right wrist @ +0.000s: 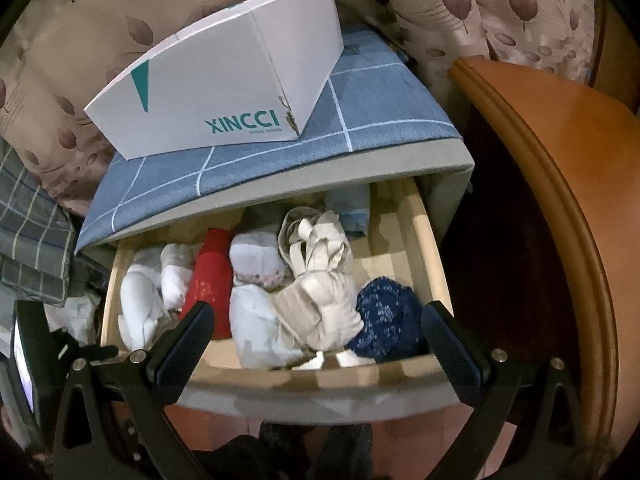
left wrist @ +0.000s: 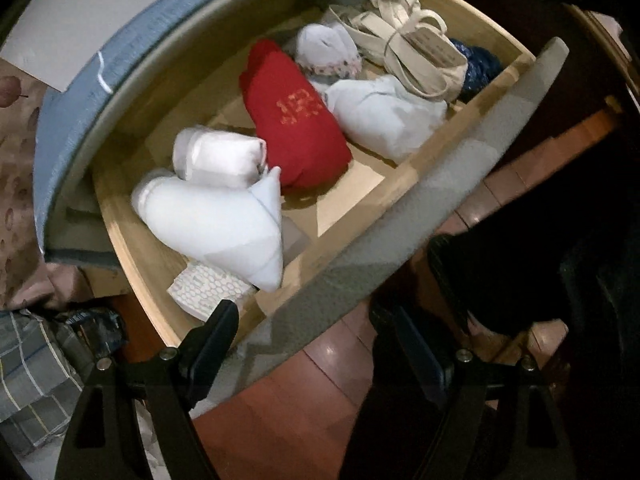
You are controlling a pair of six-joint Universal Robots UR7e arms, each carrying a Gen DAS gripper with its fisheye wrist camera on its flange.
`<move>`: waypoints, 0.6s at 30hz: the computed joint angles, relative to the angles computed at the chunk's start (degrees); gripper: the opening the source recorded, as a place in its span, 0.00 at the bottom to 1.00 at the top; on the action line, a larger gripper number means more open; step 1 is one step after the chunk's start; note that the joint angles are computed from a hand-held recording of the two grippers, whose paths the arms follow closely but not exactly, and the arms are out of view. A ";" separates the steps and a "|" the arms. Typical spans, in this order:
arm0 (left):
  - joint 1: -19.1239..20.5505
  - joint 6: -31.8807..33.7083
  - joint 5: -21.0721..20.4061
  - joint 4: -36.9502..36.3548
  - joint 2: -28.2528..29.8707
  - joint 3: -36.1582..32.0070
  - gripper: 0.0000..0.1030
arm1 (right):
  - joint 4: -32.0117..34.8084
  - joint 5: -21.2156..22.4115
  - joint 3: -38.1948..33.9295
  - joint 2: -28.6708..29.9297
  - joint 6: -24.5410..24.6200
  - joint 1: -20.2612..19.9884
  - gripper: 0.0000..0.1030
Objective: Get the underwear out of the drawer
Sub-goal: 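Move the right gripper over the beige lace underwear in the drawer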
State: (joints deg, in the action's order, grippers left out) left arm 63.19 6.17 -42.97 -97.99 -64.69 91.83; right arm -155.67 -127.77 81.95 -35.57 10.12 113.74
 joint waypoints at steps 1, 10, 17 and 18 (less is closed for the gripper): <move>-0.48 -0.93 -0.38 1.05 -0.60 0.85 0.80 | 0.22 -0.09 0.08 -0.03 0.18 0.00 0.99; -2.07 -5.51 -2.89 9.18 -0.88 0.91 0.80 | 6.73 2.71 -1.61 -0.15 1.89 -0.94 0.99; -2.78 -7.22 -0.86 12.36 -0.53 1.70 0.80 | 12.33 4.25 -3.78 0.46 1.61 -1.52 0.99; -2.94 -7.29 -0.49 12.54 -0.46 1.90 0.80 | 12.91 4.12 -4.07 0.63 1.34 -1.49 0.99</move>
State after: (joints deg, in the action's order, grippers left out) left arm 60.25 -1.12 -43.46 -85.45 -65.15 93.73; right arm -142.77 -123.65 77.88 -34.94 11.46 112.25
